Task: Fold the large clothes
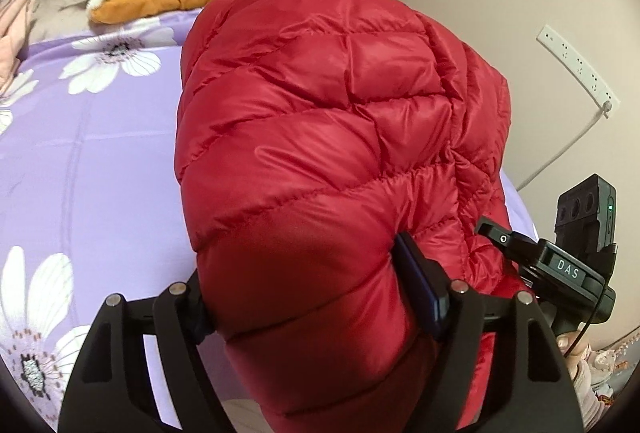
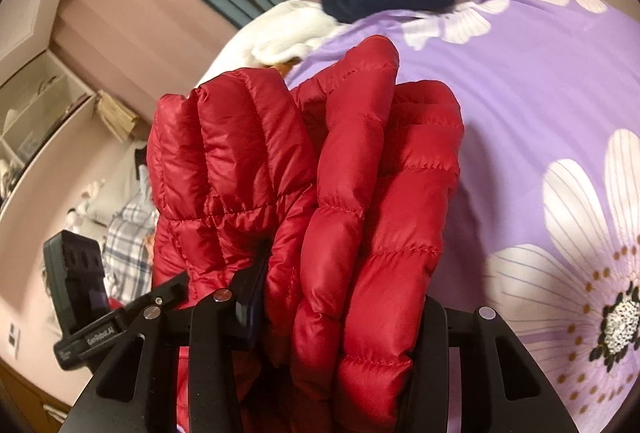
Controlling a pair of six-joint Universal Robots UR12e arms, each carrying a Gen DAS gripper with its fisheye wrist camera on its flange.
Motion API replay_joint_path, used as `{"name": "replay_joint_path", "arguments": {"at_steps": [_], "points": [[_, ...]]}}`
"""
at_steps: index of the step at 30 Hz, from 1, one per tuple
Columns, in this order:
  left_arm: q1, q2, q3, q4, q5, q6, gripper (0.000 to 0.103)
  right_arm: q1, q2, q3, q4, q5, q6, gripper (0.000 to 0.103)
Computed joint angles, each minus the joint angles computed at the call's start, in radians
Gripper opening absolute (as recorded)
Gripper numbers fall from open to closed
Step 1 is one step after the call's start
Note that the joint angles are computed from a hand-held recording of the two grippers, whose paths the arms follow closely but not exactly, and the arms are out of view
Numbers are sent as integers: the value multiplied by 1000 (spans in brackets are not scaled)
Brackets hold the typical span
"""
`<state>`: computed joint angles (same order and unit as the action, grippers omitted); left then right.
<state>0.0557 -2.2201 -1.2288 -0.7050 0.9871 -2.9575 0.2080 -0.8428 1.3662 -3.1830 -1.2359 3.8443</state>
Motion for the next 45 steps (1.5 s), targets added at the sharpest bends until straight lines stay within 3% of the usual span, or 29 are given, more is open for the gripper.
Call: {"name": "replay_joint_path", "arguments": {"at_steps": [9,27,39,45], "points": [[34,14,-15,71,30,-53,76,12,45,-101,33,58,-72,45],[94,-21,20,122,89,-150,76,48,195,-411,243,142,-206,45],[112,-75,70,96,102,-194,76,73,286,-589,401,118,-251,45],[112,-91,82,93,108,-200,76,81,305,-622,427,83,-256,46]]}}
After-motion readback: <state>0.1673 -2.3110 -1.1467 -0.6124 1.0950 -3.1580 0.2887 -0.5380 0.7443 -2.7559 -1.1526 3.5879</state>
